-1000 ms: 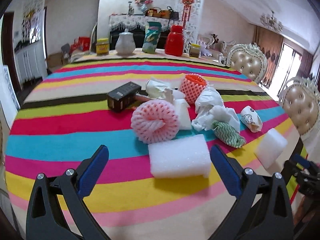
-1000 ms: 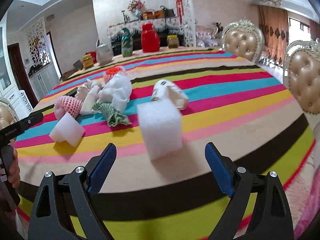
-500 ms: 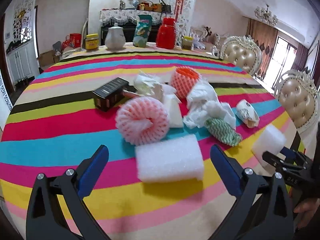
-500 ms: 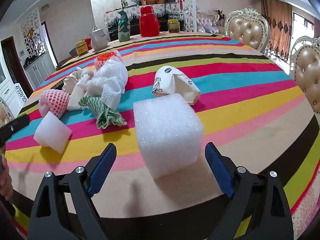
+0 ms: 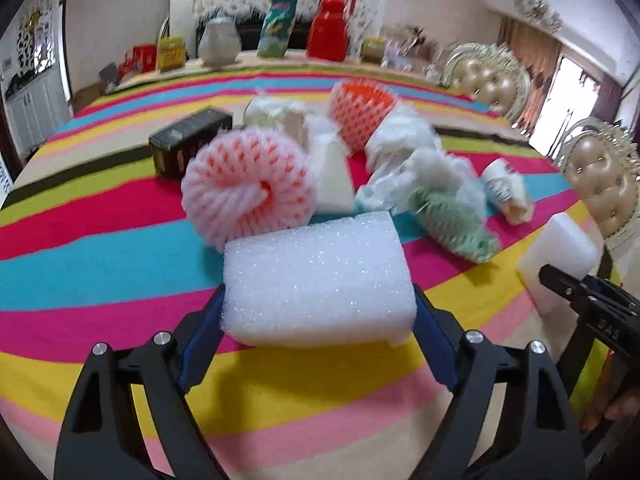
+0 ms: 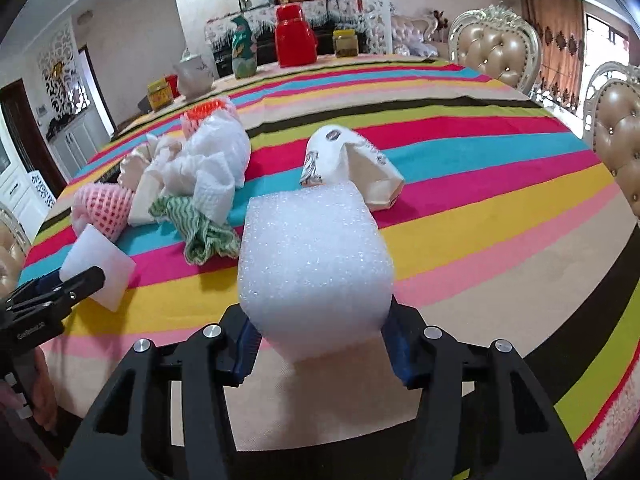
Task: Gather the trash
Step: 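Grasp the white foam slab with the left tool while the right tool grasps the foam cube, then carry both foam pieces to the pink bag while both tools open to drop them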
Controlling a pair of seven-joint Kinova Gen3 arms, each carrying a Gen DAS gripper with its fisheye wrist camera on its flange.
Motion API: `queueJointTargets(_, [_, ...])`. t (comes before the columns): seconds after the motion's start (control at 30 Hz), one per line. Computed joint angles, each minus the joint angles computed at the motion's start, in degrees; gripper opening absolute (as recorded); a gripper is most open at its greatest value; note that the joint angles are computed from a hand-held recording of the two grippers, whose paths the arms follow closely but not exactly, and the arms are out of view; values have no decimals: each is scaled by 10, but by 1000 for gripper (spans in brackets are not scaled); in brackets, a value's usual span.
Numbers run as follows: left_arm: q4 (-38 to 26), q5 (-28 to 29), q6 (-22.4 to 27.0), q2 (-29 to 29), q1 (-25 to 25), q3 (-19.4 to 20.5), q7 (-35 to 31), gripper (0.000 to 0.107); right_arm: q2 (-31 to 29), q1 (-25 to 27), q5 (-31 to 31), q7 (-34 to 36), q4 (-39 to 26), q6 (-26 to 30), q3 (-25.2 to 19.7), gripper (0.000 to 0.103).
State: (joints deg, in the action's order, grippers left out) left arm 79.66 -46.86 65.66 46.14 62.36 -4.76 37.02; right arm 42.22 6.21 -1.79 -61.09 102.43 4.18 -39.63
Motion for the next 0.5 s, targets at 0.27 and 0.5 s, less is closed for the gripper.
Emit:
queueJointTargets(0.27, [-1, -62, 47, 11, 46, -18, 48, 83, -19, 13, 39, -41, 56, -97, -6, 51])
queueJointTargets(0.5, [-30, -120, 132, 38, 82, -24, 76, 83, -18, 61, 90, -97, 100, -177, -40, 51])
